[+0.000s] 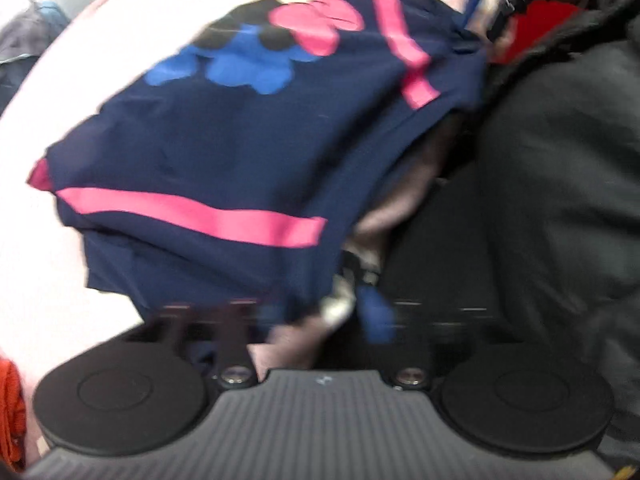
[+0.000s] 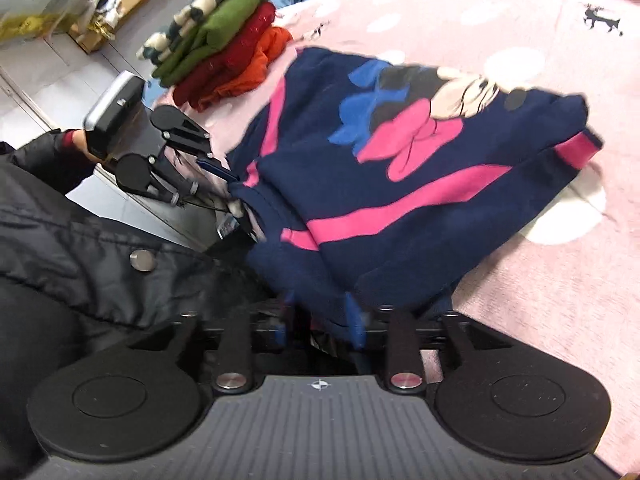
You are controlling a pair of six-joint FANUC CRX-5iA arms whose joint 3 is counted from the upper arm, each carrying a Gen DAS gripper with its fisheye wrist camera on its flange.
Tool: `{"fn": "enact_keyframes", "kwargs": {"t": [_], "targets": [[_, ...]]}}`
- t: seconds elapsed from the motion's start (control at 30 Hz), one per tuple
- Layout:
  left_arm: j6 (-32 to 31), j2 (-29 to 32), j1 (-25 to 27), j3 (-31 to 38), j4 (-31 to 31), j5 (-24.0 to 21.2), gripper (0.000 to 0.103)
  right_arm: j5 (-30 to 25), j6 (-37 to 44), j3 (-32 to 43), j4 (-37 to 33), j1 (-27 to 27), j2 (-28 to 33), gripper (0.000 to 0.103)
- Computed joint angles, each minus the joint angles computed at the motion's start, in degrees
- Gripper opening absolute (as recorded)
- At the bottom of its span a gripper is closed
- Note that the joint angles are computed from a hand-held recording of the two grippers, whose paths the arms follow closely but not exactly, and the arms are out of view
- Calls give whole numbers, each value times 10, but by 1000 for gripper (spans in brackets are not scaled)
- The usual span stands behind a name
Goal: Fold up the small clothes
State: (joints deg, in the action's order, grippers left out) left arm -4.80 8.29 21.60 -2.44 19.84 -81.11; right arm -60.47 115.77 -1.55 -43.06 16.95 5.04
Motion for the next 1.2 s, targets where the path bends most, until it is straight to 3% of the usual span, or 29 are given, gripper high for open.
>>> {"fn": "enact_keyframes", "kwargs": {"t": [0.03,0.07,0.17,0.27,0.33,0.4,0.47,0.57,0.67,0.77,0.83,0.97,1.03,1.2], "targets": [[-7,5,1,11,10,-21,65,11,-1,-8,1,-2,-12,86],[-15,5,5,11,32,-30,65,25,-3,-17,1,-5,-24,89],[-8,-8,8,-24,129,-17,67,82,-27,-38,-1,-13,-51,92],[1,-33,-23,-75,189,54,67,157,-98,-60,43,2,-57,92],[6,-48,-50,-105,202,116,67,200,-191,-67,98,22,-45,87],[18,-53,-74,-123,204,171,67,206,-234,-63,109,22,-31,80],[24,-50,-91,-139,211,215,67,195,-237,-58,86,12,-19,80],[60,-31,-103,-127,213,236,67,193,-248,-61,58,5,-11,80],[73,-16,-113,-125,224,262,67,196,-238,-66,-13,-16,-12,79],[90,0,-129,-108,175,289,68,192,-228,-64,-65,-28,-5,77],[78,4,-128,-116,195,289,68,204,-228,-64,-62,-20,-2,63],[84,23,-119,-96,196,261,73,198,-238,-58,-67,-23,4,47],[88,29,-117,-91,199,254,75,193,-248,-54,-65,-24,7,31],[76,33,-114,-85,195,247,81,197,-225,-45,-112,-29,-4,22]]}}
